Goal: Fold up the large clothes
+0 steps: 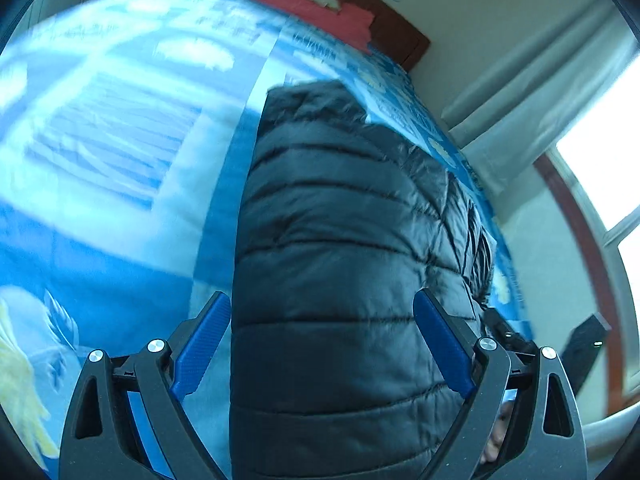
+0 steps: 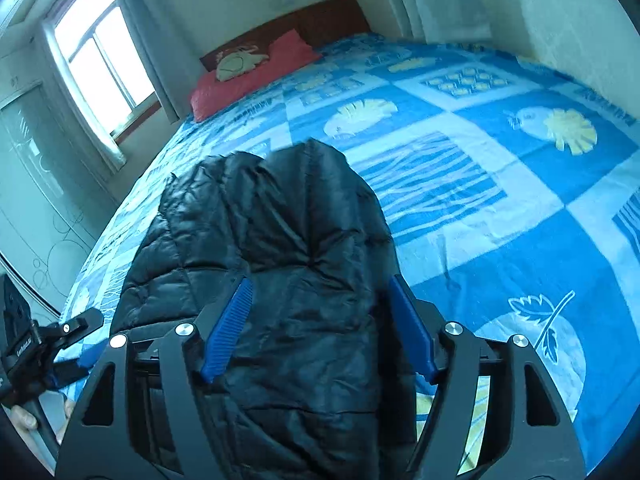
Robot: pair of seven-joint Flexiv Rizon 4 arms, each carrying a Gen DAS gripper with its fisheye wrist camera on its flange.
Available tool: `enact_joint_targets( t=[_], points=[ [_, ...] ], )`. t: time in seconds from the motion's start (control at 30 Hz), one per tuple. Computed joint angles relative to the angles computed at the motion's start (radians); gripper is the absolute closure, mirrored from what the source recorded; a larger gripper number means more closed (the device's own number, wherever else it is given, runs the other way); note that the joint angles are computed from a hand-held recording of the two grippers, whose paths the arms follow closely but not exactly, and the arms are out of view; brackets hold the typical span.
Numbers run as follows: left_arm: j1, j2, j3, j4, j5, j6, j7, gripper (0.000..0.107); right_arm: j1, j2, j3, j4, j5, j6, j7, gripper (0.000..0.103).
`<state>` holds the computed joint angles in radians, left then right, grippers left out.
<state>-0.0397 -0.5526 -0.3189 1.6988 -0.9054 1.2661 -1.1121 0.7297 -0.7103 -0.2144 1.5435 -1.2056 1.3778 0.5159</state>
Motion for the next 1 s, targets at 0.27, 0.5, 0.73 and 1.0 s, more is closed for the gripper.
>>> enact_joint_targets(
  t=[0.27, 0.5, 0.73, 1.0],
  points=[
    [0.055, -0.059, -0.077, -0.019, -0.169, -0.072, 0.027, 0.014, -0.054, -0.072, 0.014, -0.009, 0.170, 0.181, -0.048, 0.017],
    [0.026, -0.105, -0.050, -0.079, -0.262, -0.164, 0.051, 0.009, -0.003, -0.181, -0.126, -0.032, 0.334, 0.508, -0.016, 0.013],
    [0.004, -0.114, -0.035, -0.098, -0.274, -0.194, 0.055, 0.009, -0.052, -0.209, -0.028, -0.084, 0.360, 0.493, -0.120, 0.016],
    [-0.007, -0.109, -0.026, -0.111, -0.258, -0.220, 0.092, 0.009, 0.007, -0.238, -0.073, -0.085, 0.541, 0.595, -0.238, 0.051]
  ],
)
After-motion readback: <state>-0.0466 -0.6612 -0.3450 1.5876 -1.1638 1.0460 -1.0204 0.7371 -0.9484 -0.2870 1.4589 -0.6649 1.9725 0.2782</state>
